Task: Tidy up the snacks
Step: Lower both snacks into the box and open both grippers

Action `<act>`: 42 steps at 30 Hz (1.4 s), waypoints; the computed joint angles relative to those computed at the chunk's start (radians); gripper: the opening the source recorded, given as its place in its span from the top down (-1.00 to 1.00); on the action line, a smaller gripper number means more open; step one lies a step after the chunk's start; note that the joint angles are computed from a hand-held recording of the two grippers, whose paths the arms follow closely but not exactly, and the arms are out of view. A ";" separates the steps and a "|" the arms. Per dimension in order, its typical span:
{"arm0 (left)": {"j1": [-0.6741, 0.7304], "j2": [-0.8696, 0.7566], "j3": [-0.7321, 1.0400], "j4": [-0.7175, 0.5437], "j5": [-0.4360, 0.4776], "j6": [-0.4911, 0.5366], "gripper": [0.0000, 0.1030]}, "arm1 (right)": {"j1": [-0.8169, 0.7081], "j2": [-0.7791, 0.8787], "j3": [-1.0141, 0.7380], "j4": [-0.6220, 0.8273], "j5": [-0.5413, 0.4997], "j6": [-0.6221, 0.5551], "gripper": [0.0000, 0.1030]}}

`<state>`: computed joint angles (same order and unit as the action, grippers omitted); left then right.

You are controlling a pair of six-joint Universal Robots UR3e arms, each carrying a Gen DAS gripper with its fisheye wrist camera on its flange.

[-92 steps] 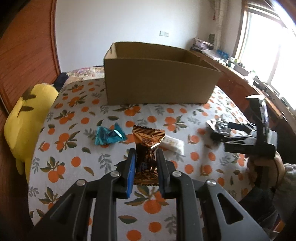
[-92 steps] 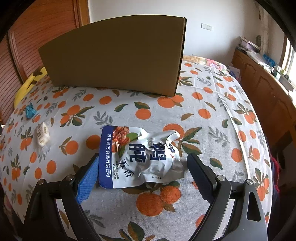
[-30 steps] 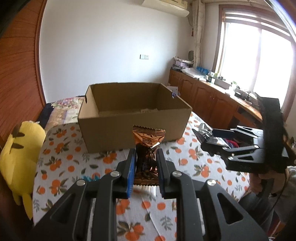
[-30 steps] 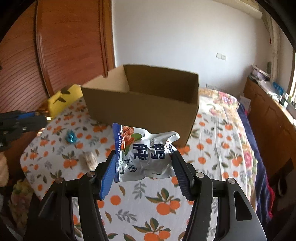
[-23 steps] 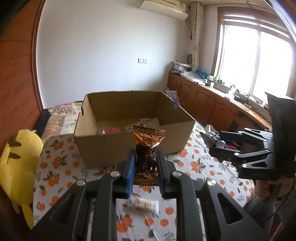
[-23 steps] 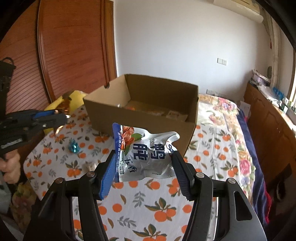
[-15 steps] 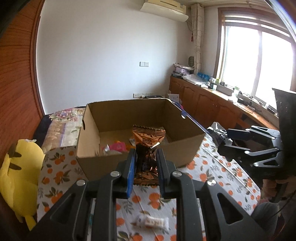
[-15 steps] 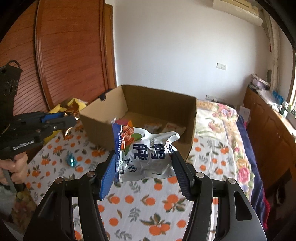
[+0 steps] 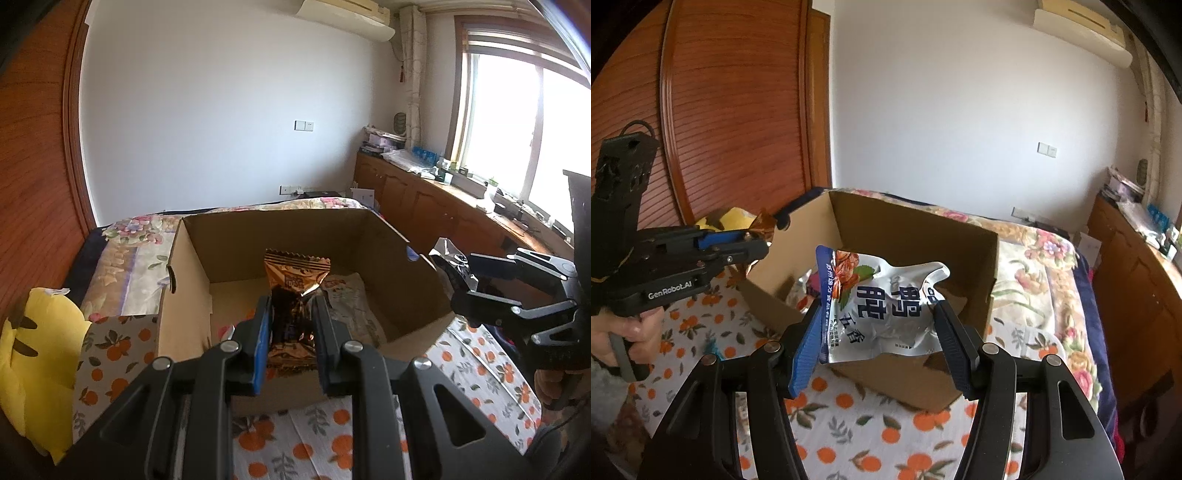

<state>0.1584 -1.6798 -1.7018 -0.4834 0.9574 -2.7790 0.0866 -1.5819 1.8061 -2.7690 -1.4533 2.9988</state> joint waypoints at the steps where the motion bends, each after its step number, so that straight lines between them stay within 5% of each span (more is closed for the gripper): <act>1: -0.007 -0.024 0.021 0.001 0.008 -0.005 0.64 | -0.002 0.012 -0.005 -0.005 0.003 -0.002 -0.18; 14: -0.050 -0.186 0.124 0.018 0.051 -0.017 0.63 | -0.020 0.188 -0.095 -0.023 0.010 -0.004 -0.18; 42: 0.042 -0.126 0.112 -0.098 -0.030 0.031 0.24 | 0.021 0.376 -0.314 0.089 -0.062 0.087 -0.19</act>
